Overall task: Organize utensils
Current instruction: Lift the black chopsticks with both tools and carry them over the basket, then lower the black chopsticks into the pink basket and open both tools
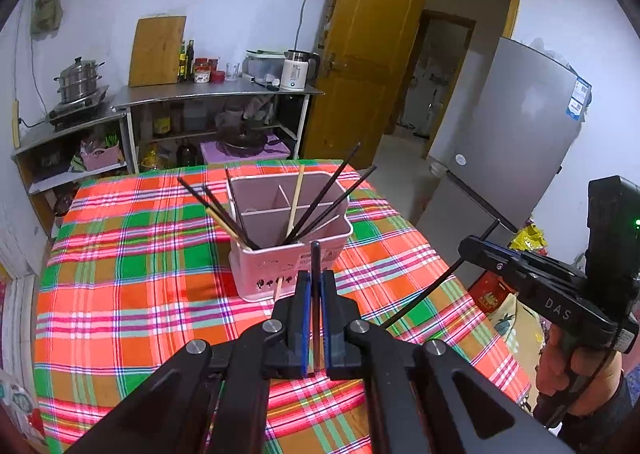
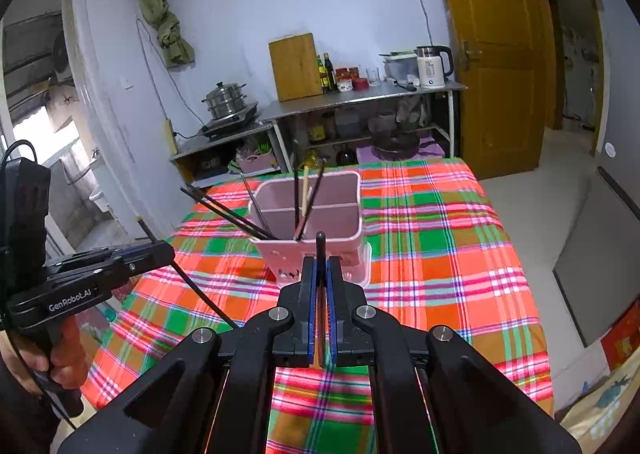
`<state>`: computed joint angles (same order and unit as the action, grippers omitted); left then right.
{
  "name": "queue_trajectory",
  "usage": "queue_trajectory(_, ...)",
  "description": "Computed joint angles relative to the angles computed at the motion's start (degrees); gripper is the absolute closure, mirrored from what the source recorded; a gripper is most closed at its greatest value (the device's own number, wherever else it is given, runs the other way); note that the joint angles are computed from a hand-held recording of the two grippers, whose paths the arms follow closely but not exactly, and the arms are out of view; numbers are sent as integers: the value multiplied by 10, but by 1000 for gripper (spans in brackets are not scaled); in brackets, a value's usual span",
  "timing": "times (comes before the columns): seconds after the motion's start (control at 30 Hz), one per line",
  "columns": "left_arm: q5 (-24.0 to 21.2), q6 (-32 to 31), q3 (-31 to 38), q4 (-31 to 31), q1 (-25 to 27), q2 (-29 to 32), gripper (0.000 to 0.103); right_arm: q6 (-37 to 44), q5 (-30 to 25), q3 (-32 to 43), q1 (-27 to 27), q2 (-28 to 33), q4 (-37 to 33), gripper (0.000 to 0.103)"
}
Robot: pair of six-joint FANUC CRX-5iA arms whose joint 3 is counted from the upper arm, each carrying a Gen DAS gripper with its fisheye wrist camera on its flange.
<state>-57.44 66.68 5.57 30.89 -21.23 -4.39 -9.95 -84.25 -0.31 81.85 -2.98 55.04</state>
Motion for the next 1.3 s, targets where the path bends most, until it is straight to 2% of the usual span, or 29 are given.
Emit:
queue_trajectory(0.4,-14,0,91,12,30,29,99,38,37,40,-31,19,65,99)
queue_trajectory(0.77,-5,22,206,25,36,98,99,57,83,79,-87,42,110,99)
queue_trajectory(0.93,0,30,251,12,27,134,99,67,100,88,-111,53,113,99)
queue_trajectory(1.03,4,32,268,8,22,156,99,71,110,91,-126,61,111,99)
queue_trajectory(1.3,28,14,255,27,20,191,99,70,145,81,-159,76,97,99)
